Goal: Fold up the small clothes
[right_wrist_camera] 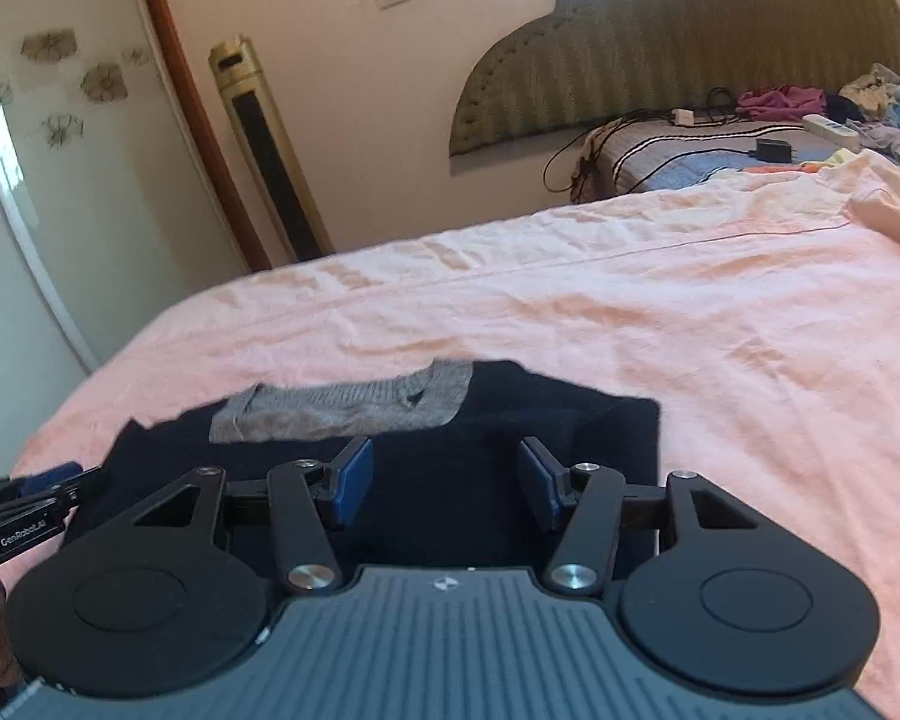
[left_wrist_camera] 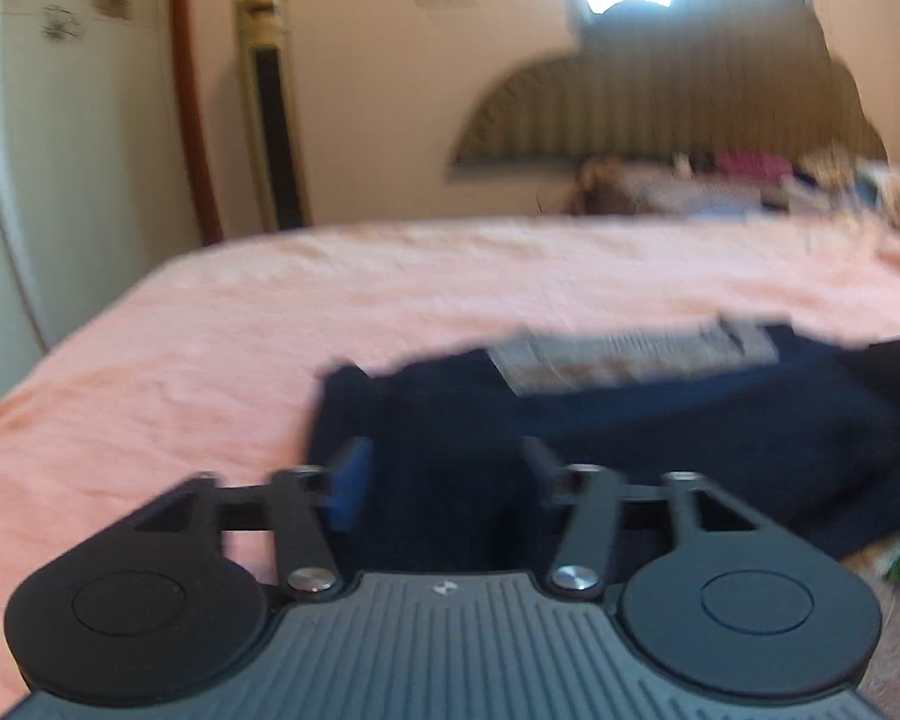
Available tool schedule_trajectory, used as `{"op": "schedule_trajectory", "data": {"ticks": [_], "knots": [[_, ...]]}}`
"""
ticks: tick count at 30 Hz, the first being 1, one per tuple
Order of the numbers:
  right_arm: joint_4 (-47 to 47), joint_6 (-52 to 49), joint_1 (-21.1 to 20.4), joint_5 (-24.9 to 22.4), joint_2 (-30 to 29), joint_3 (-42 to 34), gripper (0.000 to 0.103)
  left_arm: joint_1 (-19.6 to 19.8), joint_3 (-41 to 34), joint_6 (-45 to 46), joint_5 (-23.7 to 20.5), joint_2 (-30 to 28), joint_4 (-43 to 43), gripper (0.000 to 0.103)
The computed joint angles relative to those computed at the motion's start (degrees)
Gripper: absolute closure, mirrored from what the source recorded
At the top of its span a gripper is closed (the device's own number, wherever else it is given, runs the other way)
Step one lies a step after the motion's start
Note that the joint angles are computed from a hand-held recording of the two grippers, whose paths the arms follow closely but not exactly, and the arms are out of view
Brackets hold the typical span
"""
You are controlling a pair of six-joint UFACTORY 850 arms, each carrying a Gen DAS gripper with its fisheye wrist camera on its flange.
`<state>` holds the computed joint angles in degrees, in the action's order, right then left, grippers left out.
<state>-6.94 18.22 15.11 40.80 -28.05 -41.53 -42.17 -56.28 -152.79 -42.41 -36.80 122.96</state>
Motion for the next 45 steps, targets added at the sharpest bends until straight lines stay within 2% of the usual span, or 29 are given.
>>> {"op": "schedule_trajectory", "data": {"ticks": [1, 2, 3, 5, 8, 10, 11, 13, 15, 16, 17, 18, 21, 22, 23, 25, 27, 29, 30, 32, 34, 36, 37, 38, 39, 40, 42, 44, 45], "knots": [[3.57, -4.45, 1.25, -2.55, -1.22, -1.37, 0.048, 0.18, -1.64, 1.73, 1.54, -1.52, -2.22, 0.035], [6.08, -7.53, 1.88, -2.69, -2.67, -2.08, 0.049, 0.36, -1.52, 1.06, 1.47, -1.33, -2.35, 0.033], [7.59, -10.07, 2.13, -0.44, -3.13, -1.56, 0.049, 1.41, -1.06, -2.01, 3.09, -0.98, -0.08, 0.030], [6.05, -8.40, 0.98, 3.44, -4.09, -0.75, 0.049, 3.23, 0.01, -7.51, 4.84, -0.41, 4.27, 0.025], [10.61, -10.89, 2.16, 1.08, -2.40, -0.16, 0.049, 1.55, 0.72, -0.04, 2.52, 0.41, -2.00, 0.025], [11.43, -9.91, 3.38, 0.58, 1.16, 2.94, 0.044, -0.19, 3.75, -0.49, 1.22, 3.06, -2.98, 0.027], [8.24, -6.54, 3.78, 3.11, 3.33, 5.94, 0.044, -0.87, 6.33, -4.31, 2.10, 5.30, 0.13, 0.027], [3.68, -3.75, 4.76, 4.52, 6.29, 10.21, 0.029, -2.32, 10.71, -10.74, 2.85, 8.30, 6.21, 0.027], [7.76, -9.29, 7.15, -0.05, 6.53, 10.97, 0.028, -3.77, 11.80, -8.00, 4.61, 7.96, 4.57, 0.025], [11.22, -13.25, 8.03, -0.28, 5.17, 11.07, 0.028, -4.27, 12.56, -8.05, 3.23, 7.22, 4.84, 0.025], [12.56, -16.50, 8.41, 1.89, 5.23, 12.34, 0.029, -4.10, 14.02, -10.49, 1.72, 7.58, 6.75, 0.025], [13.18, -17.35, 8.14, 3.73, 4.98, 13.14, 0.021, -3.37, 14.66, -11.71, 2.57, 8.32, 6.95, 0.025], [17.67, -15.96, 7.37, 0.76, 6.90, 13.74, 0.022, -3.07, 16.01, -8.87, 3.79, 10.19, 2.12, 0.026], [18.44, -15.08, 7.84, 0.42, 8.37, 14.90, 0.027, -3.72, 16.94, -8.79, 4.42, 11.46, 0.69, 0.027], [17.07, -13.23, 8.34, 0.82, 9.78, 16.32, 0.027, -4.50, 18.29, -10.54, 4.83, 12.89, 1.23, 0.027], [13.83, -11.41, 10.15, 3.06, 12.01, 19.64, 0.026, -6.56, 21.79, -17.72, 4.08, 15.23, 7.11, 0.026], [17.20, -16.31, 13.44, 3.67, 11.17, 20.80, 0.022, -8.92, 22.67, -17.69, 3.09, 14.22, 6.32, 0.024], [22.43, -21.76, 16.51, 8.63, 9.75, 22.62, 0.013, -12.18, 23.44, -14.41, -1.81, 12.78, 2.36, 0.022], [22.27, -20.88, 15.50, 8.26, 9.61, 22.69, 0.009, -11.97, 23.91, -15.74, -1.06, 13.52, 2.12, 0.022], [22.12, -17.95, 13.87, 6.20, 11.08, 23.18, 0.009, -12.58, 24.75, -14.34, 0.43, 15.58, -1.83, 0.022], [24.61, -18.39, 15.24, 4.75, 14.14, 24.98, 0.018, -14.33, 26.60, -14.14, 1.02, 17.87, -3.88, 0.022], [20.73, -15.56, 16.87, 6.09, 16.80, 27.77, 0.017, -16.10, 28.57, -17.03, 1.59, 19.28, -2.60, 0.019], [19.20, -15.34, 18.02, 6.14, 17.00, 28.73, 0.013, -17.05, 29.02, -17.07, 1.57, 19.11, -2.98, 0.016], [19.91, -17.34, 19.47, 5.57, 16.01, 28.70, 0.010, -19.18, 29.12, -15.33, -0.75, 17.83, -5.34, 0.013], [22.05, -19.75, 21.09, 7.39, 14.44, 29.04, 0.005, -20.52, 29.48, -14.82, -2.69, 17.22, -6.40, 0.013], [22.27, -19.77, 20.64, 8.82, 15.21, 30.44, 0.000, -20.84, 29.92, -15.15, -2.23, 17.92, -7.14, 0.013], [24.10, -18.63, 18.97, 6.26, 17.24, 30.95, 0.002, -22.09, 30.06, -11.48, -1.37, 19.43, -12.64, 0.012], [30.88, -22.08, 20.96, 5.10, 20.25, 32.29, 0.005, -24.85, 30.43, -7.94, -1.41, 20.76, -17.68, 0.012], [30.75, -21.54, 21.88, 4.80, 21.98, 33.23, 0.009, -25.95, 31.10, -8.72, -0.97, 21.40, -16.61, 0.012]]}}
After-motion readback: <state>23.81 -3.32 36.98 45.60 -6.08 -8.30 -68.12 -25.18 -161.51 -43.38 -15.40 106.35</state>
